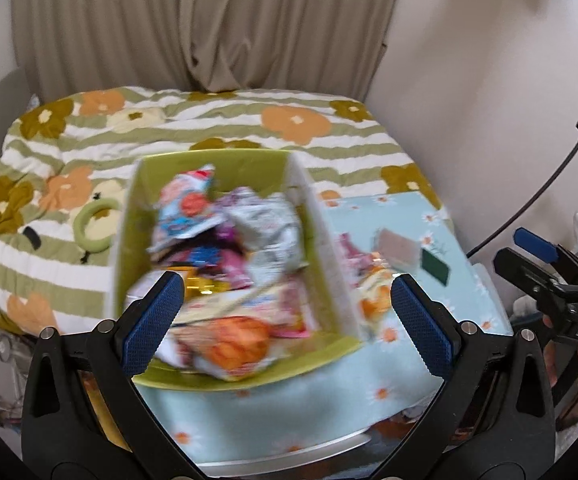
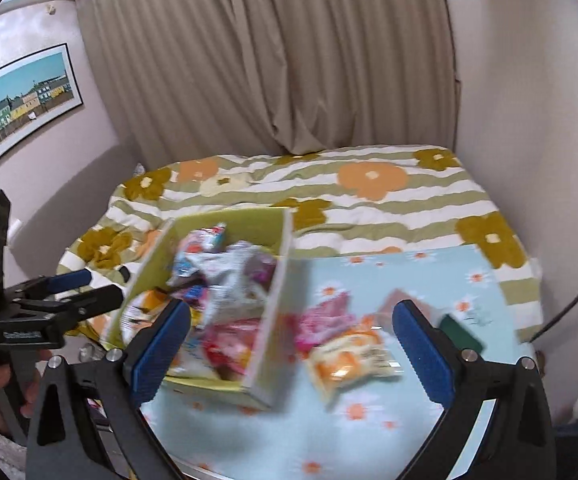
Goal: Organize snacks
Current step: 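Reach both tools back to the tray toward the cake and green packets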
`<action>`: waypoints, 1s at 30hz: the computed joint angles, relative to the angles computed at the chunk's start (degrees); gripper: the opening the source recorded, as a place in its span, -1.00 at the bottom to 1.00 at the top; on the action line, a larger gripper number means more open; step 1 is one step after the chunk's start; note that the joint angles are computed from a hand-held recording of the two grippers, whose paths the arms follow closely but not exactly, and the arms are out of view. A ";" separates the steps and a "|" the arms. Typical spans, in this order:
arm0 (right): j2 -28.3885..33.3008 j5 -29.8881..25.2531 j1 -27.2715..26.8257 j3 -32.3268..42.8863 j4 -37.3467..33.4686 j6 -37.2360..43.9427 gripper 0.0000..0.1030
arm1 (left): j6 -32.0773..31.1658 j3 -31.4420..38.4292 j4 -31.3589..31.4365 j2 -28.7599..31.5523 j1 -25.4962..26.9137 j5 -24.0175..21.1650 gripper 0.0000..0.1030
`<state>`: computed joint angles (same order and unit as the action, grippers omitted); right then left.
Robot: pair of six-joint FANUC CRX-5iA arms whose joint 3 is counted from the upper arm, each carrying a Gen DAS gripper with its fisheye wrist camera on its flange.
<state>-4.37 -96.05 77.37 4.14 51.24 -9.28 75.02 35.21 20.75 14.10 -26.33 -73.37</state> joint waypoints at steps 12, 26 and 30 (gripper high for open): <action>-20.00 -3.94 6.43 -17.20 -1.88 0.56 0.96 | 12.60 5.88 -14.55 4.89 -17.31 0.66 0.99; -36.24 -1.05 7.06 -30.86 -8.78 1.77 0.96 | 10.08 17.48 -31.82 16.57 -28.11 -9.47 0.99; -37.43 0.80 4.59 -33.16 -11.19 3.78 0.96 | 6.23 24.00 -33.55 21.92 -28.77 -13.28 0.99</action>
<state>-41.80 -95.25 81.96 -29.03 40.05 -5.50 81.25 59.21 -12.80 36.02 -55.10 -86.65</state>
